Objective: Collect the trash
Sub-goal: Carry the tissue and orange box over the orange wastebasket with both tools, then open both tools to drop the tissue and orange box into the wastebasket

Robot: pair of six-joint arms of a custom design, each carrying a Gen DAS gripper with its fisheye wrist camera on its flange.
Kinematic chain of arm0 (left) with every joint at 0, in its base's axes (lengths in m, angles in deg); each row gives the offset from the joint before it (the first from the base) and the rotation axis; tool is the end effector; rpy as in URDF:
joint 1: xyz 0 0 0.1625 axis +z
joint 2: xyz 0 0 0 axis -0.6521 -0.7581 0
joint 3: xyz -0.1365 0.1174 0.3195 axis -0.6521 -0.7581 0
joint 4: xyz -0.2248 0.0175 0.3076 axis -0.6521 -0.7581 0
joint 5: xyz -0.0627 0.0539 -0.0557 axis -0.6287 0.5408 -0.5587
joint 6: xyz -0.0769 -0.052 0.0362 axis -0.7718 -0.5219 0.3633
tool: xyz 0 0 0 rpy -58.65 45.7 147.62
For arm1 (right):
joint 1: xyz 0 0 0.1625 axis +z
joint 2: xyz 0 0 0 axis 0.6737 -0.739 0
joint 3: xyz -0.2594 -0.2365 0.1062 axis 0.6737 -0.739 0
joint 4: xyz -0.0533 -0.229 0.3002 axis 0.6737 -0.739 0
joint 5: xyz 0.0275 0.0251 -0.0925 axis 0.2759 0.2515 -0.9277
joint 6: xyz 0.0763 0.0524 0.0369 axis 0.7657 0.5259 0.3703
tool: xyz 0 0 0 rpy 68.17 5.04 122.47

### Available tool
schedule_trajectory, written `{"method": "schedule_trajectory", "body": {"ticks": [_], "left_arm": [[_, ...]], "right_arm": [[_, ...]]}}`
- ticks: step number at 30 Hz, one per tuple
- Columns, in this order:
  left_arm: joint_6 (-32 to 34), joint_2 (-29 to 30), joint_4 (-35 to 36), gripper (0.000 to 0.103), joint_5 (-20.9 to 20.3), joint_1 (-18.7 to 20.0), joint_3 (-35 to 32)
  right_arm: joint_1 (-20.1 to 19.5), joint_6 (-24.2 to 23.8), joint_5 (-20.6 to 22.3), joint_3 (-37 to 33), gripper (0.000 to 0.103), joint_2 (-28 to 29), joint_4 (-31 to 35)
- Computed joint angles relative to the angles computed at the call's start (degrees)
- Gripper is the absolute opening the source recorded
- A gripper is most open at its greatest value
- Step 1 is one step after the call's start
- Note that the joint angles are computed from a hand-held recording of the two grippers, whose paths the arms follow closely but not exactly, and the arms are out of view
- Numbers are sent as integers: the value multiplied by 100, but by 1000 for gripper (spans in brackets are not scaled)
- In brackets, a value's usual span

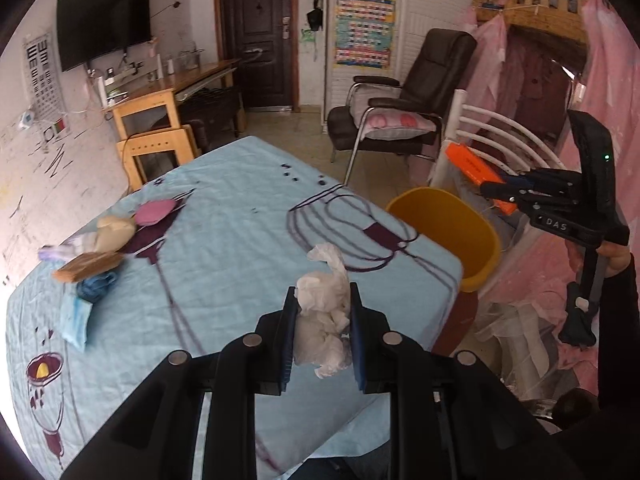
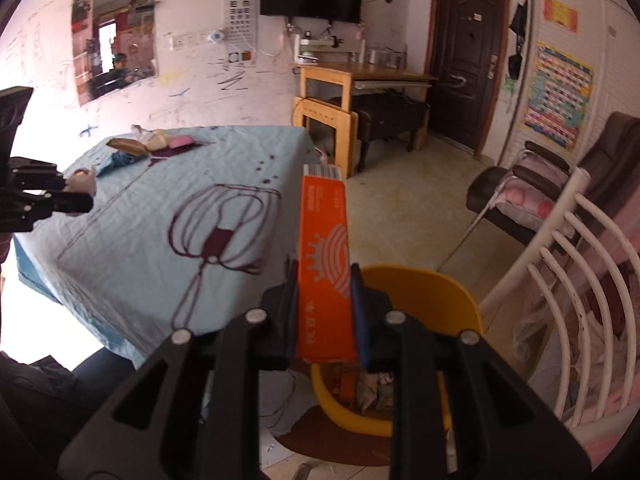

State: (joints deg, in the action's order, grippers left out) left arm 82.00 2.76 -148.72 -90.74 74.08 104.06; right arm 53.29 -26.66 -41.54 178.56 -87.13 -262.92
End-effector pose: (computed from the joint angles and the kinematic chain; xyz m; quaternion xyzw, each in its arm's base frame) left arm -0.3610 -0.4485 0.1344 0.4882 0.8424 -0.1552 0.1673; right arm 0.1092 -0.3191 0.3615 0.1511 -0.8286 0.3944 0.3675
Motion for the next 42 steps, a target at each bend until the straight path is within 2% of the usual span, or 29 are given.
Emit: {"method": "schedule_trajectory", "body": {"ticks": [4,8,14,19,22,25,31,33,34,35,36,39,42], "left_arm": [[181,684,-110,20,-363,-219,-461],[263,1467,-28,20,-724,-340,-1209],[311,2720,334,20,-1079,-407,-2491],[53,3713,952,20,-1139,-398,-3626],[-64,4235,1446,20,-1072,-368,-4283],[-128,4501,1686,20,-979,-334,-4552],[-209,4704,2028,20,-945,-310,-4862],[-243,4731,2083,23,-986,-284,-4938],[-261,4728,2108,25,-1019,-269,-4953],[-302,4752,2197,33,-1058,-248,-5022],[-330,4739,2243,46,-1077,-248,-5022],[-308,4678,2125,71,-1144,-245,-4932],[-309,4693,2129,76,-1097,-261,-4943]], "right_arm": [[-608,135,299,194,22,-338,-153],[-951,85,220,200,22,-169,-541],[-1730,298,515,28,22,-93,-413],[-2350,466,952,-32,22,-121,-229],[-2588,542,1035,-70,22,-40,-136],[-2711,545,987,-85,22,44,-123],[-2981,658,1250,-88,22,55,10],[-2971,710,1209,-127,34,114,44],[-2963,739,1158,-130,62,141,3],[-2945,782,1096,-127,89,171,-79],[-2926,832,1057,-112,98,194,-201],[-3017,926,1323,-72,98,31,-120],[-2993,888,1274,-53,98,2,-169]]}}
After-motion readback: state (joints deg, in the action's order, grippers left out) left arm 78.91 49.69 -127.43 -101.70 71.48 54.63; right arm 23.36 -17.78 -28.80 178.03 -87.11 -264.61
